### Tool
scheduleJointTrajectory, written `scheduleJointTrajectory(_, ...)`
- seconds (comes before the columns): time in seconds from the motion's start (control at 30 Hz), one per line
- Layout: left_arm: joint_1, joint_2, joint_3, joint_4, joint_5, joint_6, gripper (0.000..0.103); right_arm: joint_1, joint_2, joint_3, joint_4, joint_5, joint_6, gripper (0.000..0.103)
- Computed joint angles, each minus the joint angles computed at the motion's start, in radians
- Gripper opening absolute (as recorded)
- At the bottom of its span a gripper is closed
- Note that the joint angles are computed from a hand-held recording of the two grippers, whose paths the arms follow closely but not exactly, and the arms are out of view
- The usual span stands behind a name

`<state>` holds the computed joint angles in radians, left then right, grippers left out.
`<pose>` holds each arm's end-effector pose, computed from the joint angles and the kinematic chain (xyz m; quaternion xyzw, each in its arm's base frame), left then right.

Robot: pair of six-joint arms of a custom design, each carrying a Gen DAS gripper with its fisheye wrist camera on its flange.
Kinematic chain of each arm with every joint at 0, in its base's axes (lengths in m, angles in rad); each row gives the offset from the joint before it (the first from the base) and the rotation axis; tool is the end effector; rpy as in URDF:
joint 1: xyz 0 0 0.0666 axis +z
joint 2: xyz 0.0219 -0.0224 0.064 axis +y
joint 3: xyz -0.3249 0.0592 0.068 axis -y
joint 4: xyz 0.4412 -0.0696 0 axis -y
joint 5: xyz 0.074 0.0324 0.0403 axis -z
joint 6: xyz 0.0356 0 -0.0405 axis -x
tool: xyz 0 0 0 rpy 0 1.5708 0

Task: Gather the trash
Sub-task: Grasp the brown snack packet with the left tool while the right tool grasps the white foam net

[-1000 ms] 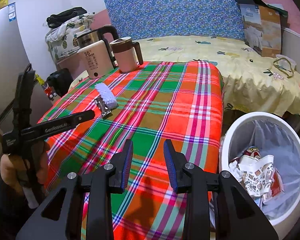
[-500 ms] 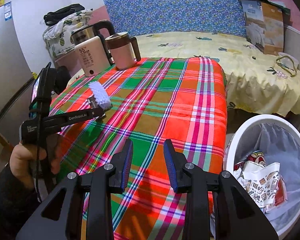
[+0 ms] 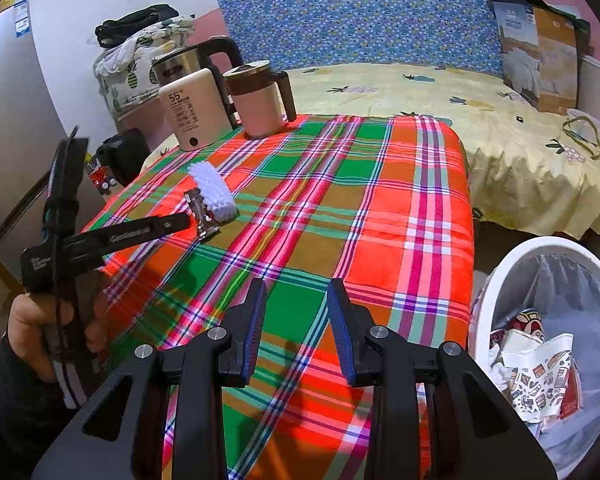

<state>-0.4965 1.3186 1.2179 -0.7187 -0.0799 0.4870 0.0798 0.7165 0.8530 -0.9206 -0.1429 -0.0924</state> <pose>0.4586 -0.2457 0.3377 -0.0102 0.9296 -0.1404 0.3407 0.3344 0.0314 0.3780 -0.0216 0.9214 0.0986 0.3752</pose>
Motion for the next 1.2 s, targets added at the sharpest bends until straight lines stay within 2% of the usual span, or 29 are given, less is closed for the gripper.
scheduleJointTrajectory(0.13,-0.013,0.071,0.063,-0.017,-0.004,0.016,0.049,-0.004,-0.001,0.002,-0.003,0.003,0.004,0.034)
scheduleJointTrajectory(0.23,-0.027,0.098,0.084,-0.02,-0.039,0.008,0.049,-0.01,0.004,0.005,-0.004,0.004,0.001,0.034)
scheduleJointTrajectory(0.57,0.029,0.006,-0.006,-0.034,-0.06,-0.02,0.049,0.015,0.052,0.043,0.019,0.004,0.014,0.034)
scheduleJointTrajectory(0.73,0.063,-0.021,-0.032,-0.021,-0.023,-0.028,0.049,0.046,0.116,0.082,0.035,-0.007,0.032,0.034)
scheduleJointTrajectory(0.93,0.068,0.008,-0.011,-0.008,0.01,-0.09,0.049,0.085,0.222,0.144,0.048,0.003,0.078,0.034)
scheduleJointTrajectory(1.0,0.069,0.014,-0.006,-0.004,0.025,-0.103,0.046,0.093,0.248,0.162,0.053,0.002,0.087,0.034)
scheduleJointTrajectory(1.07,0.071,0.011,-0.009,-0.002,0.041,-0.114,0.025,0.101,0.283,0.184,0.057,-0.001,0.098,0.034)
scheduleJointTrajectory(1.2,0.086,-0.025,-0.045,0.008,0.066,-0.11,0.023,0.113,0.362,0.231,0.064,-0.014,0.118,0.039)
